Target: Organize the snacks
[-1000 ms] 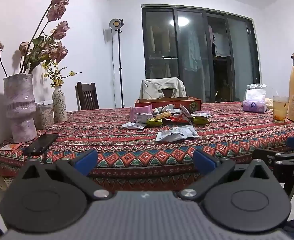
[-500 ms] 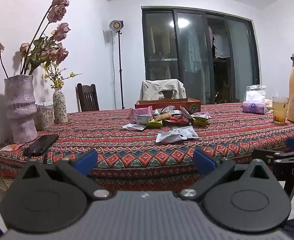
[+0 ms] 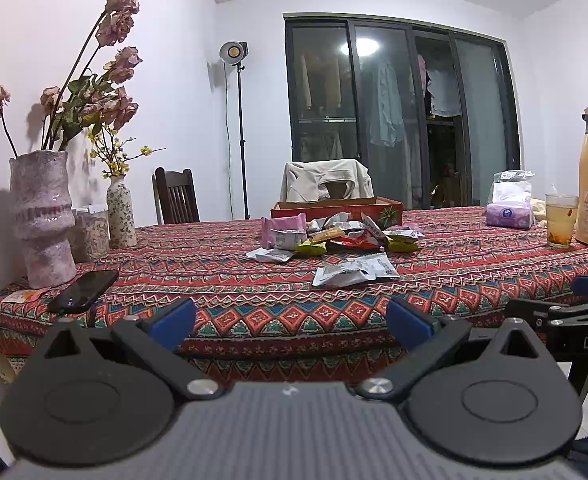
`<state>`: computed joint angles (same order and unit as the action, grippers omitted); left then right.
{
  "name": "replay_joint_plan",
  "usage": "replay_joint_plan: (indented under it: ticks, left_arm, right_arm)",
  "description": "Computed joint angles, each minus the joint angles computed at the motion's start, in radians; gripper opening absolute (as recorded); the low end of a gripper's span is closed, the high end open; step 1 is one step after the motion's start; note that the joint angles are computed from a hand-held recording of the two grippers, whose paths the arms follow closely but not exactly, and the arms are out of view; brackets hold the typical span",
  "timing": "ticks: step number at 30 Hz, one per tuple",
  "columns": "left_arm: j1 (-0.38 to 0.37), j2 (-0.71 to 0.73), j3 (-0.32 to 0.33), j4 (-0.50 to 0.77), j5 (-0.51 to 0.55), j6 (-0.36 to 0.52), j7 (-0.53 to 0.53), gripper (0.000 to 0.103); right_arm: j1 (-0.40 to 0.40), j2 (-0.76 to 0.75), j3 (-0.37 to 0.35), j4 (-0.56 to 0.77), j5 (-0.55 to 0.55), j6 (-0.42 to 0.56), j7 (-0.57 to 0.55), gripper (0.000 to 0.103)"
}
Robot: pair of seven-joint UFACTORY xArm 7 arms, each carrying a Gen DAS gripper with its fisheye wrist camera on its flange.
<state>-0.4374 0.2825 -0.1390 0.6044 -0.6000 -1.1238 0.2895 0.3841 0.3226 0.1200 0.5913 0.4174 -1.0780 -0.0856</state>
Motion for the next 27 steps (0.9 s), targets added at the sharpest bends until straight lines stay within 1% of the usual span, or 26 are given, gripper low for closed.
replay_joint_plan:
  ticks: [12,16,27]
  left_arm:
    - [0.001,0.002,0.0,0.0,0.002,-0.005,-0.005,0.103]
    - [0.002,-0.005,0.0,-0.002,0.007,0.009,-0.003,0.103]
    - [-0.003,0.0,-0.002,-0.004,0.001,0.005,0.0,0.103]
  right_arm:
    - [0.003,0.008,-0.003,0.004,0.002,-0.018,-0.02,0.103]
    - [-0.002,0.009,-0.003,0.001,-0.004,-0.019,-0.017,0.103]
    - [-0.013,0.005,-0.005,-0.005,-0.007,-0.018,0.001,0.103]
